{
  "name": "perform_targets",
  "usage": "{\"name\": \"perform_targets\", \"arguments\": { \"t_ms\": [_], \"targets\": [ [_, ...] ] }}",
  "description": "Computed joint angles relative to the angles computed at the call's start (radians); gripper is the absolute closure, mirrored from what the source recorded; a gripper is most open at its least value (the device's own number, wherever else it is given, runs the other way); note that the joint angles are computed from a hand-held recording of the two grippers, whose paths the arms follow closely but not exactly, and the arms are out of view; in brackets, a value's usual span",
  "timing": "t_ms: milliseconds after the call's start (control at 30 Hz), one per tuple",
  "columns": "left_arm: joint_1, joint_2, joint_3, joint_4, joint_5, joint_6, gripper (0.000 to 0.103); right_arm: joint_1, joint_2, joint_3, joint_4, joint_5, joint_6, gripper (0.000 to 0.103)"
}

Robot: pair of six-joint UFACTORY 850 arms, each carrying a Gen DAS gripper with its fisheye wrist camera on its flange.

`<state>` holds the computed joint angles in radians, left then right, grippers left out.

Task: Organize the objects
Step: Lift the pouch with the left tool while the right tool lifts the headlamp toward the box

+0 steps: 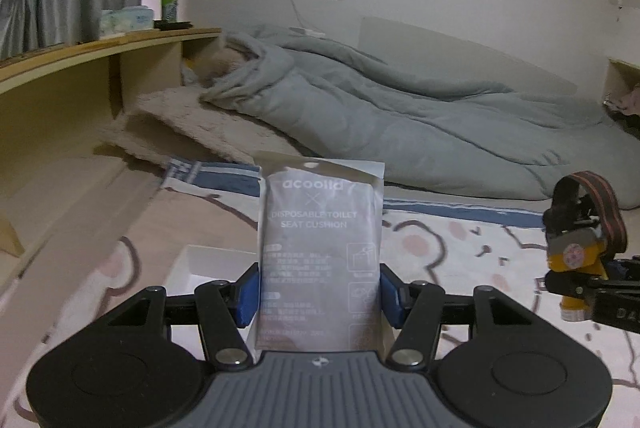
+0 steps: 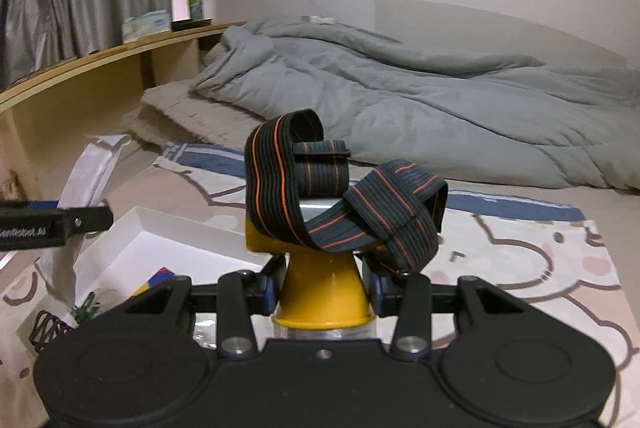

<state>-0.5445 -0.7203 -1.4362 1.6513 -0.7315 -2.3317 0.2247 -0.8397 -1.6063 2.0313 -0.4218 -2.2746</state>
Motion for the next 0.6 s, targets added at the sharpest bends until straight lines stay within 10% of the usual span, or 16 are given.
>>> {"name": "perform_targets", "arguments": {
  "t_ms": [600],
  "targets": [
    [0.102, -0.025, 0.045, -0.042, 0.042, 0.146, 0.043, 0.098, -0.111, -0.167, -0.254, 0.024, 0.208, 0.06]
  ]
}}
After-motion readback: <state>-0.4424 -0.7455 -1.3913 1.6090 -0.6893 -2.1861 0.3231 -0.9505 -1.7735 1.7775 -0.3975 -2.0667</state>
